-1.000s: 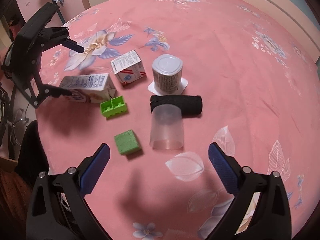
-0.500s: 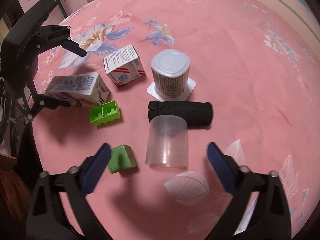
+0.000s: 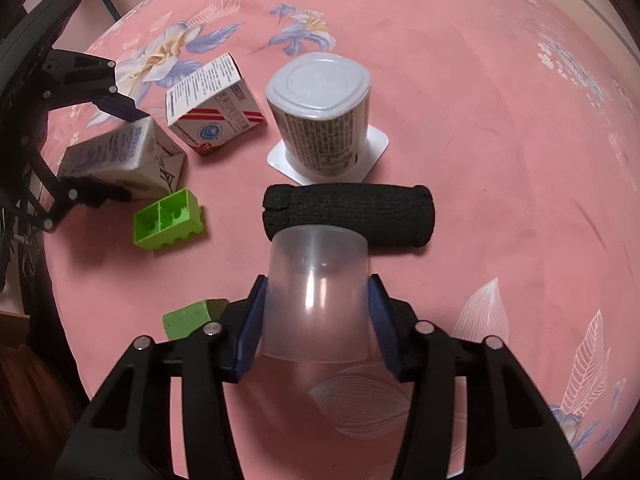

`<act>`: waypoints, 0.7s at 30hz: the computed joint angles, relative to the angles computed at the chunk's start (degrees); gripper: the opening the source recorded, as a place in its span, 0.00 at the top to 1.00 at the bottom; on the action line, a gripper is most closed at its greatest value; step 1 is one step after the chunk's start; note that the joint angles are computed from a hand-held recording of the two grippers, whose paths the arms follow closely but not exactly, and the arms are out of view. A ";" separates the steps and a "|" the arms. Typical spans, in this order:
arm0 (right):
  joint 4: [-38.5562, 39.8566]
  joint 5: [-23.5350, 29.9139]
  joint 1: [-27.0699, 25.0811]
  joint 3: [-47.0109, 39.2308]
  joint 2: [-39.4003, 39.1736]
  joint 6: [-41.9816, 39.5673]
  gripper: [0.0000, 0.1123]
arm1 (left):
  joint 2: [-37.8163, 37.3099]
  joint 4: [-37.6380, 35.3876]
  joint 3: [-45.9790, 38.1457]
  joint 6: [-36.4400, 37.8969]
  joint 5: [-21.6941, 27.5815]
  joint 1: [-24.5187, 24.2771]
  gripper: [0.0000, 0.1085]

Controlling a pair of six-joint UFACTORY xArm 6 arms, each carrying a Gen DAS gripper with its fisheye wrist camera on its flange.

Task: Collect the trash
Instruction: 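Grasp the clear plastic cup with the right tool while the left tool grasps the milk carton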

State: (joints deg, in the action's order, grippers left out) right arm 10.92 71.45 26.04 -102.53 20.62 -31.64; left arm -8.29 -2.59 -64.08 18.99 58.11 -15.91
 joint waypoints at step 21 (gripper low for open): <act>0.13 -0.52 0.08 1.90 -2.39 0.02 0.57 | -2.90 1.27 4.64 -1.86 -2.69 -2.18 0.64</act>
State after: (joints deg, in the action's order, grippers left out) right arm 11.05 70.94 26.12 -100.63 18.23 -31.62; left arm -11.19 -1.32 -59.44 17.12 55.42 -18.09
